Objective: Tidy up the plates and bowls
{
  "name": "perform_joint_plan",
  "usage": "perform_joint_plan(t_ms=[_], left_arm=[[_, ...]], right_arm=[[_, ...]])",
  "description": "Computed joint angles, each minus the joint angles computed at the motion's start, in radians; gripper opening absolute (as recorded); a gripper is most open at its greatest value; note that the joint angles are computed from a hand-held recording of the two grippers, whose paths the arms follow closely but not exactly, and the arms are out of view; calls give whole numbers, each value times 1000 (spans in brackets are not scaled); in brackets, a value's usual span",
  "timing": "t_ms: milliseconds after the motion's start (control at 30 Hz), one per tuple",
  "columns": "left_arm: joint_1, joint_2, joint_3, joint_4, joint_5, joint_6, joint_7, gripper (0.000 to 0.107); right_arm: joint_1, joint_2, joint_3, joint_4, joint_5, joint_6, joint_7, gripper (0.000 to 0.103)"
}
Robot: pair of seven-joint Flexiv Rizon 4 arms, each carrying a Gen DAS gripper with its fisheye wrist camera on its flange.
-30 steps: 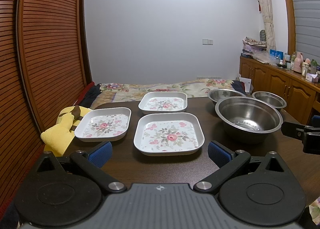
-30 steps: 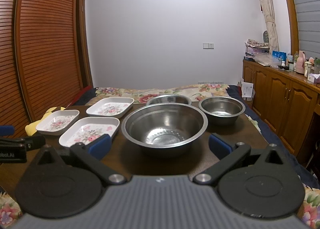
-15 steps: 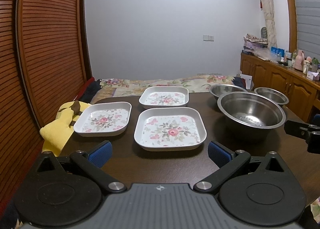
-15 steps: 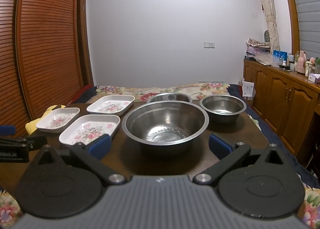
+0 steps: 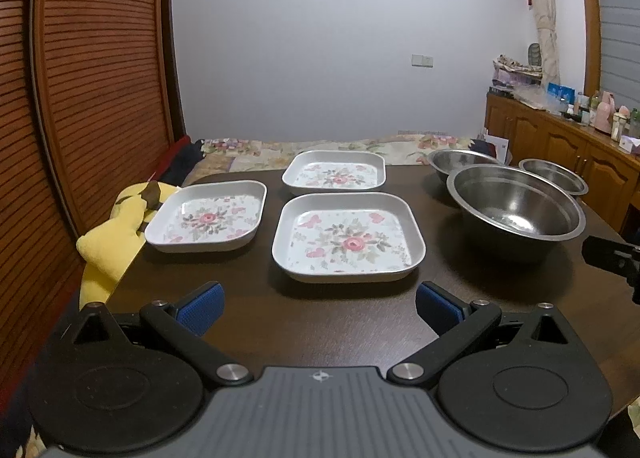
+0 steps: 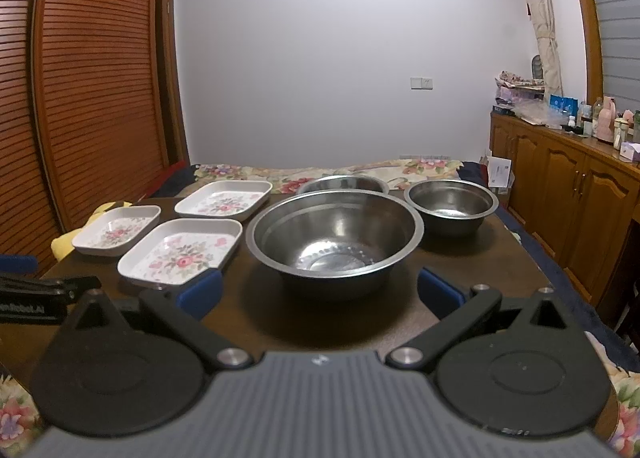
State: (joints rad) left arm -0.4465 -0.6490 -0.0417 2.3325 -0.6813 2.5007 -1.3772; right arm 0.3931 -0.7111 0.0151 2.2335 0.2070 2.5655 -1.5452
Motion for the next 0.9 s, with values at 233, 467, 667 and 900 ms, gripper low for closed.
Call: perform_joint_plan(t_ms=[233, 467, 667, 900], left_arm=[[25, -2, -1, -3, 31, -42, -12, 103], [28, -12, 13, -4, 45, -65, -8, 103], [96, -5, 14, 10, 157, -77, -69, 103], [147, 6, 38, 13, 216, -85, -75, 103]], right_arm=[[-7, -13, 5, -11, -18, -16, 13, 103], [-7, -25, 8, -23, -46, -39, 24, 103], [-5, -35, 12, -35, -79, -53, 25, 103], [-23, -34, 31, -47, -175, -71, 22, 103]])
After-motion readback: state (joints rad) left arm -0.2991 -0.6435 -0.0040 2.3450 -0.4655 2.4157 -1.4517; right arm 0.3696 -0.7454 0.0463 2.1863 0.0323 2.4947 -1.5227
